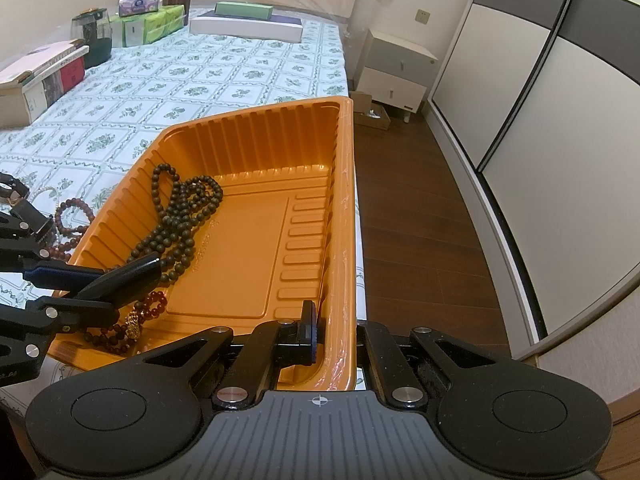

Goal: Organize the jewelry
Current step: 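Carry the black cylinder into the orange tray and open the left gripper, then move the left gripper to the black-strap watch and grasp it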

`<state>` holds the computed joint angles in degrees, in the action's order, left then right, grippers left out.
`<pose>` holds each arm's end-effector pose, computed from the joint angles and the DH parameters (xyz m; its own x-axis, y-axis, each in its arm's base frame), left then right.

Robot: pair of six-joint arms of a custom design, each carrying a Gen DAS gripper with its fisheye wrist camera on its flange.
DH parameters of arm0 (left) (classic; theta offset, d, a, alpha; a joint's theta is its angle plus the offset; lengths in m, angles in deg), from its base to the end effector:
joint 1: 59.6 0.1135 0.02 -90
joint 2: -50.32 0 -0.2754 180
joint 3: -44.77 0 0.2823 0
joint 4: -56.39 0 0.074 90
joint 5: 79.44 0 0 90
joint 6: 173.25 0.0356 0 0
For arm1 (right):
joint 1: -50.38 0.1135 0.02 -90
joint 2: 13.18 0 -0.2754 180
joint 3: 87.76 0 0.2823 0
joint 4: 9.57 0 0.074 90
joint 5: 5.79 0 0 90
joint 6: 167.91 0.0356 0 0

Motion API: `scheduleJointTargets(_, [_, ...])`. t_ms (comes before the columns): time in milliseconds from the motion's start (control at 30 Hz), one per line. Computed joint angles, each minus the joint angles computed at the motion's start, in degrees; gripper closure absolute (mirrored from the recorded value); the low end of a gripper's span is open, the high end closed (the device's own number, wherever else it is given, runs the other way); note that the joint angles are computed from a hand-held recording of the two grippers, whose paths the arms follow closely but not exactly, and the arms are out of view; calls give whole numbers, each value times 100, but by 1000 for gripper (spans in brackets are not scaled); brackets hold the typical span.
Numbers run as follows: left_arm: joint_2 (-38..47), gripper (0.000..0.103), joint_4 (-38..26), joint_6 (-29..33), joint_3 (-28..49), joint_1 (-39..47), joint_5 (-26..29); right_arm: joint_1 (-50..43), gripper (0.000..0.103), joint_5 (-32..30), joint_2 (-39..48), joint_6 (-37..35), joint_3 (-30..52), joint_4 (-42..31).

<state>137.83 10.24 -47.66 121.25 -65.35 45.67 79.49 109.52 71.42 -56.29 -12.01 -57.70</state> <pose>0.3372 -0.0545 0.2480 -0.4518 0.5240 -0.7221 0.8055 0.5875 -0.0776 0.2965 0.1477 0.2552 -0.7681 -0.0464 -0.6387 0.0503 0.9899 -0.1325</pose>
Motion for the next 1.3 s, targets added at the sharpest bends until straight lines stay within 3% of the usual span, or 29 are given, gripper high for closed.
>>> scheduleJointTargets(100, [34,85,-95,127,28,4,99,1,99,-2,1,2,4,-6])
scheduleJointTargets(200, [-167,76,165,110,-205,20,46,6,99,5,2,-6,-3,5])
scheduleJointTargets(333, [-414,75,337,99,-429,250,102,15,99,8,4,10,-4,6])
scheduleJointTargets(700, [-975,66,311,307,-909,1713,434,17,99,0,-3,43,-36,13])
scheduleJointTargets(933, [-861,65,599,379,-992,2359,74,48,99,17,20,78,-56,12])
scheduleJointTargets(1300, [-270,65,1652,357,-912,2464,-593,64,99,26,71,65,5,-10])
